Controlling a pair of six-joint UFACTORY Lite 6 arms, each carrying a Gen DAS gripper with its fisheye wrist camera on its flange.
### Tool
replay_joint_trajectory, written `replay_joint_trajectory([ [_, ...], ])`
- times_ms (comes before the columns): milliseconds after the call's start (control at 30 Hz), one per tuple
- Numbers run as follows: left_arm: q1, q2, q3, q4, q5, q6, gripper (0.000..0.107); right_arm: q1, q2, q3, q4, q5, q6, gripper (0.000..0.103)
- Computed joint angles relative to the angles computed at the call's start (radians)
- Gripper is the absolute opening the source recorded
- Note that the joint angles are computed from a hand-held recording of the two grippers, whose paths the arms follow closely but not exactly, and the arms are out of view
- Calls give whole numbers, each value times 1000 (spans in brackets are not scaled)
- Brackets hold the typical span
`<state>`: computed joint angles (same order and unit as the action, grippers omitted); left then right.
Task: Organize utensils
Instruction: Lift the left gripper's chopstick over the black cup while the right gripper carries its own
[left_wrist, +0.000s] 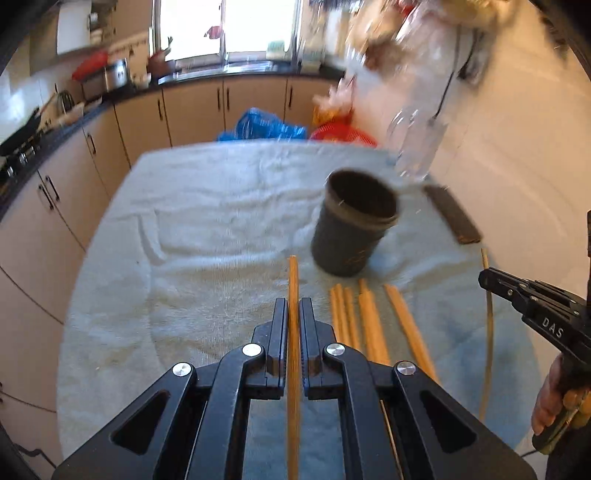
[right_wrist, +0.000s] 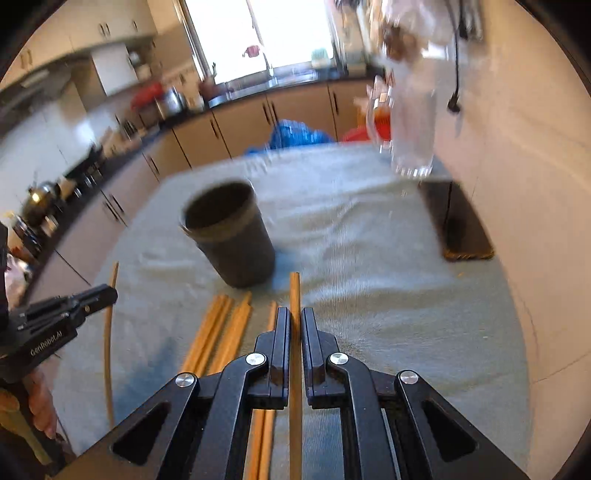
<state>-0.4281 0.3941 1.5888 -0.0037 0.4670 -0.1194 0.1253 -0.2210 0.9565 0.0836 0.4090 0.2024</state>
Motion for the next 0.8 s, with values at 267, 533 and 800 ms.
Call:
replay_joint_trajectory([
  [267,-103,-343,-302,330,-103,-318,5,151,-340,-105,-326,86,358,6],
  [533,-149,-519,-400,346,-103,-368,5,264,-496,-81,-485,201,514,6],
  [800,-143,-397,-135,191,-77,-217,5,239,-390,118,-501,199,467,6],
])
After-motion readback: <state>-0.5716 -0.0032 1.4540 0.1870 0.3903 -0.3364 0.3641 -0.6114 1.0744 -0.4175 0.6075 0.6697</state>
